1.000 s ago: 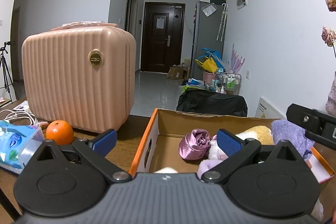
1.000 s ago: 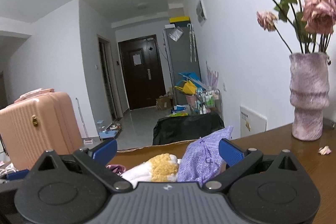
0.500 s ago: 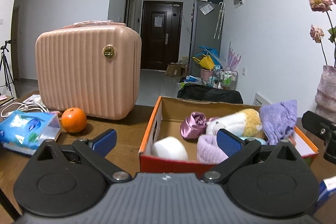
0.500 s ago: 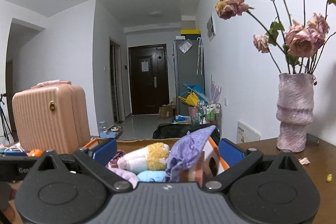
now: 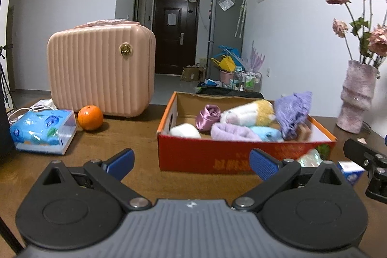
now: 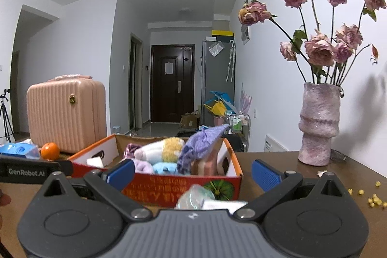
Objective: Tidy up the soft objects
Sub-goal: 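Move both grippers back from the box toward the tissue box and plastic bag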
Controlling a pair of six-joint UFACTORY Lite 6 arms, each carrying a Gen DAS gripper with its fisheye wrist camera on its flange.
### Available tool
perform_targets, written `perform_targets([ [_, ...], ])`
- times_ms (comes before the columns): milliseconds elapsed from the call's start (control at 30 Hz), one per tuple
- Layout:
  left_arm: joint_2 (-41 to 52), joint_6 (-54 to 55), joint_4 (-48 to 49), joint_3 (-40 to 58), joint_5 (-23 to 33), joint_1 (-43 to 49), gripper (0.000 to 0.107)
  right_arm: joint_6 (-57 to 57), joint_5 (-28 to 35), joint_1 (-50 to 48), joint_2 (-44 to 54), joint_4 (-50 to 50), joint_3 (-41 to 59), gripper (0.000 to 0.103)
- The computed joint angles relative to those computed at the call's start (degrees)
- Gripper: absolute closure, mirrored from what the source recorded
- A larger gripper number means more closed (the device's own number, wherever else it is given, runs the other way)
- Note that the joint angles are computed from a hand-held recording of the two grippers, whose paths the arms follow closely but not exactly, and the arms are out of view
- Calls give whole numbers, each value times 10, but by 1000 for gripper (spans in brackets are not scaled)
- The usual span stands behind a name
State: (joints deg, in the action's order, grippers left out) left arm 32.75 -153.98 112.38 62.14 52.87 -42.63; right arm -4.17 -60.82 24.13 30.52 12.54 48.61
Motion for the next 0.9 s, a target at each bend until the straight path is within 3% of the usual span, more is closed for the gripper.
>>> perform_targets([
  [500,-66,-43,-33,-111,20,-104,4,27,-47,-9,-118,-14,-204,0],
  [900,-76,-64,-26,-129,6,-111,4,26,-42,-10,-117,-11,-215,0],
])
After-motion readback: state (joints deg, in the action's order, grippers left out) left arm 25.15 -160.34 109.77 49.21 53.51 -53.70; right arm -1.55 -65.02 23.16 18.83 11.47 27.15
